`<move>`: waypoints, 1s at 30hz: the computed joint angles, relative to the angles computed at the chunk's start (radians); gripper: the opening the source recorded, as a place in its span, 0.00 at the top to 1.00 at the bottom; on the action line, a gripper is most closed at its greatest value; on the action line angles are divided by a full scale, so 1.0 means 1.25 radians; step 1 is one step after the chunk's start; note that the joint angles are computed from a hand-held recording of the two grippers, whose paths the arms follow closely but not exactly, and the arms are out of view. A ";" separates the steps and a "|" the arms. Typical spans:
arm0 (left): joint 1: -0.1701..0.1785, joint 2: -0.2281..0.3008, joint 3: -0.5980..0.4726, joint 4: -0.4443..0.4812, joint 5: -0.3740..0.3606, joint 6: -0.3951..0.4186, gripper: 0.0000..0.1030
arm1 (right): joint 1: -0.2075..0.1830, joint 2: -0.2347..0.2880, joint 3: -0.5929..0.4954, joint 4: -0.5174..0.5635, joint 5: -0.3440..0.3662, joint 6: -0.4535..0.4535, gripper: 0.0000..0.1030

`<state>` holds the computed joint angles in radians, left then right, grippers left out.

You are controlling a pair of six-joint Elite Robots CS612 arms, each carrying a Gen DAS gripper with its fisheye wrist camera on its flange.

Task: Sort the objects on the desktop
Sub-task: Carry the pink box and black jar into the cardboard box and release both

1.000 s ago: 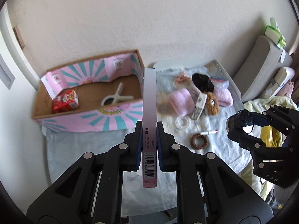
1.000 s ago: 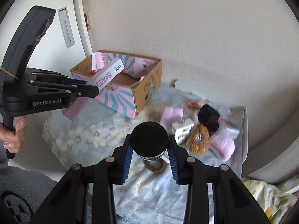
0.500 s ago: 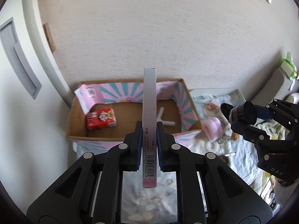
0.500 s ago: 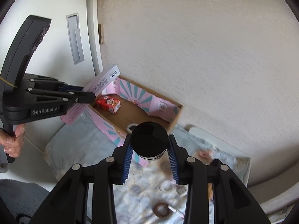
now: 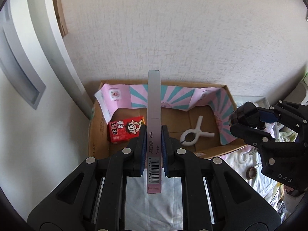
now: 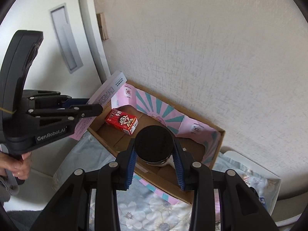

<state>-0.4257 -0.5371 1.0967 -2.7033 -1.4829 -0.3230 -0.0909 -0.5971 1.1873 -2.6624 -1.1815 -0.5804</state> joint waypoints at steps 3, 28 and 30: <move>0.007 0.025 -0.034 0.037 -0.023 0.004 0.88 | 0.008 0.029 -0.048 0.058 -0.019 0.017 0.67; 0.026 0.086 -0.110 0.052 -0.080 0.020 0.01 | 0.012 0.103 -0.152 0.162 -0.073 0.109 0.33; 0.028 0.086 -0.115 0.061 -0.081 0.015 0.01 | 0.009 0.099 -0.148 0.156 -0.077 0.114 0.31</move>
<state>-0.3911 -0.4302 0.9533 -2.6267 -1.5838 -0.3044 -0.0796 -0.4729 1.0029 -2.4675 -1.2779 -0.4374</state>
